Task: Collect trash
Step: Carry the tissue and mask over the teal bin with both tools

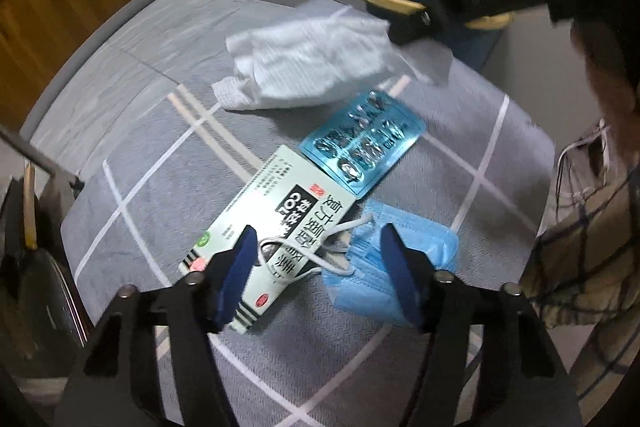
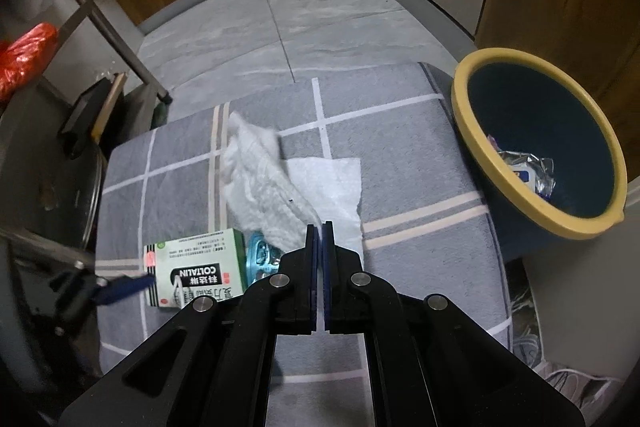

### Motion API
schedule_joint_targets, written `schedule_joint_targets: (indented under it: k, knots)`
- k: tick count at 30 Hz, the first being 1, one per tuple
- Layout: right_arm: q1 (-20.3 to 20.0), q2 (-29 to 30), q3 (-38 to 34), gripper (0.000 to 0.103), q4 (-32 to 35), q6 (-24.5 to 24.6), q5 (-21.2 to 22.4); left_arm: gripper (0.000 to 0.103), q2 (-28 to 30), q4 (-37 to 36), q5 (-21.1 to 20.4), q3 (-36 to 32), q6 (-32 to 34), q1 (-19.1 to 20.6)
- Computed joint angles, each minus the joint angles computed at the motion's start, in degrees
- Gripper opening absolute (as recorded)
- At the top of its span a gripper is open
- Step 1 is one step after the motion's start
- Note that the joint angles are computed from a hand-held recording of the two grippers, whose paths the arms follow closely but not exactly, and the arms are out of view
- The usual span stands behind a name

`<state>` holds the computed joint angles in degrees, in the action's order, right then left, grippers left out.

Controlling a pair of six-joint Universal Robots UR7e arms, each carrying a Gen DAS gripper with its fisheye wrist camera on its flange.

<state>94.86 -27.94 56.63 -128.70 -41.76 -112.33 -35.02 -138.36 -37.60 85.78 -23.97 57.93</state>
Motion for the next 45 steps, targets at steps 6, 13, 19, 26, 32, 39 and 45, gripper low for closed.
schedule_joint_targets:
  k: [6,13,19,26,32,39,45]
  knots:
    - [-0.1,-0.5,-0.3,0.003,0.5,0.0,1.3,0.041,2.6,2.5,0.5,-2.8,2.9,0.4]
    - [-0.1,-1.3,-0.7,0.003,0.9,0.1,3.9,0.002,2.2,2.1,-0.9,-3.3,2.9,0.7]
    - [0.3,-2.0,-0.8,0.003,0.1,-0.3,6.1,0.001,0.6,-8.3,-0.9,-1.5,5.7,-0.5]
    - [0.6,-3.1,-1.5,0.003,-0.4,-0.7,9.4,0.001,0.5,-15.1,1.0,-1.4,9.4,-2.1]
    - [0.8,-4.4,-3.1,0.003,-2.5,-0.4,13.4,0.001,-0.7,-19.7,1.9,-0.9,9.7,-3.2]
    - [0.9,-4.6,-5.9,0.003,-6.6,-1.5,15.4,0.001,-1.8,-20.9,3.9,-0.9,8.8,-4.0]
    - [0.9,-1.6,-13.2,0.003,-7.9,-2.9,15.1,0.001,-1.0,-20.3,6.4,-3.6,10.7,-4.9]
